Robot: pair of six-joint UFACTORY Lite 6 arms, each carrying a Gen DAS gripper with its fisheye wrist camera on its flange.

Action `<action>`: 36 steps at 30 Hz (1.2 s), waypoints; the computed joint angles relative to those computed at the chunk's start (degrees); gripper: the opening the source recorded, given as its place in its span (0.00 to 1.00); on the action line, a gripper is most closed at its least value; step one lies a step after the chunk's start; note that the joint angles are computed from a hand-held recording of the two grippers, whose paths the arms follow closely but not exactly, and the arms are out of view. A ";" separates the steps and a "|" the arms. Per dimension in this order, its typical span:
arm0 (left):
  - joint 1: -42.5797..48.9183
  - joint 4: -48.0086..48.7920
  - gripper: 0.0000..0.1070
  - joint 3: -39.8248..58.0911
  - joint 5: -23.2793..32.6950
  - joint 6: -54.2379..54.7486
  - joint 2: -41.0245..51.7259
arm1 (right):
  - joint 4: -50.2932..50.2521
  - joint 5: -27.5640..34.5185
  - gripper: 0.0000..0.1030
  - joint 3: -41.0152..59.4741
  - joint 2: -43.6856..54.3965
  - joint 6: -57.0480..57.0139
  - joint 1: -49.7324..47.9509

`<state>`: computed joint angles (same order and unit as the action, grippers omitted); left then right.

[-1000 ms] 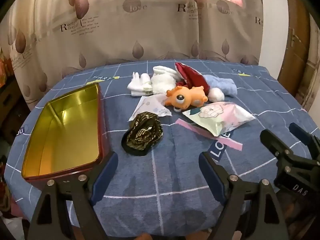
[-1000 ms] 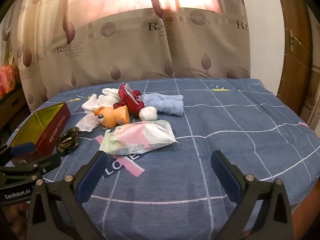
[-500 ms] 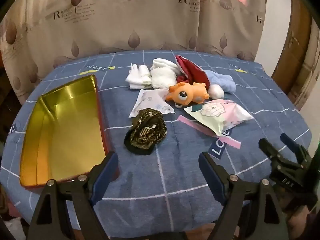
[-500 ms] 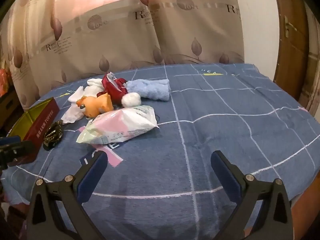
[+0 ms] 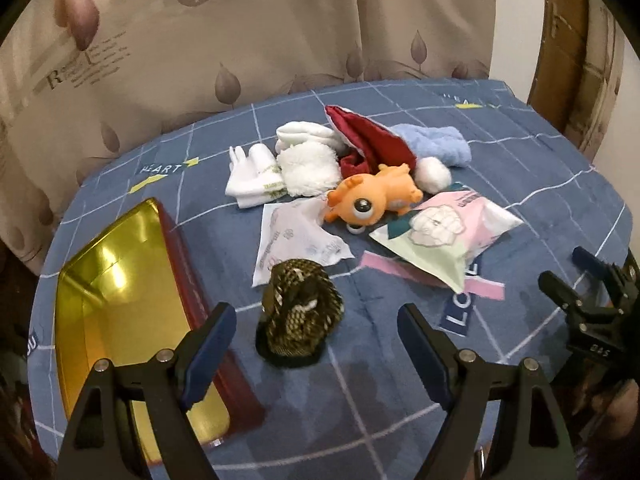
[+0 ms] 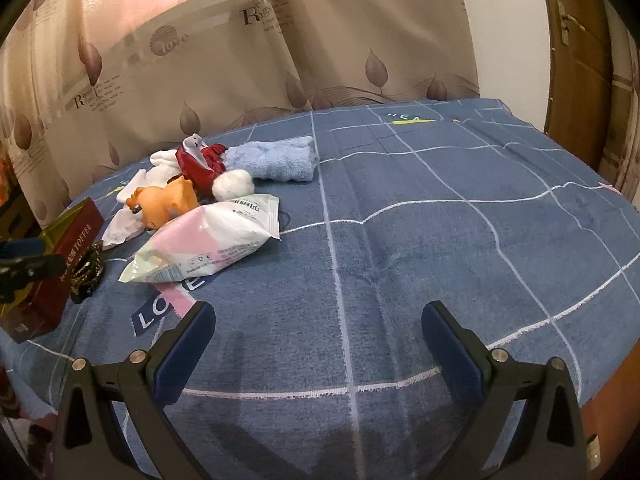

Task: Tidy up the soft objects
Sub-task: 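Reach the left gripper toward the dark leopard-print cloth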

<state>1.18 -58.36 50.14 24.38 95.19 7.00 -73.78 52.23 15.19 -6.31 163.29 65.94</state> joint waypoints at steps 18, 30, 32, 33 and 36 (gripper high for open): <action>-3.89 7.46 0.80 6.12 -7.49 -0.03 12.01 | -3.36 -2.92 1.00 0.70 3.45 1.68 -2.16; -5.03 5.41 0.80 7.06 -9.43 2.50 14.80 | -3.59 -3.03 1.00 1.57 4.71 1.12 -2.64; -5.60 7.05 0.80 8.22 -9.28 0.20 15.56 | -3.89 -3.12 1.00 1.74 5.02 1.07 -2.97; -5.62 7.32 0.80 8.61 -9.09 -0.08 15.88 | -4.07 -3.13 1.00 1.78 5.20 1.16 -3.09; -5.42 7.45 0.80 9.50 -8.74 -0.11 16.64 | -4.09 -3.16 1.00 1.72 5.20 1.25 -3.03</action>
<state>-4.24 -50.91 59.64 15.64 95.08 23.64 -77.87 49.06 16.91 -1.11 164.54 62.91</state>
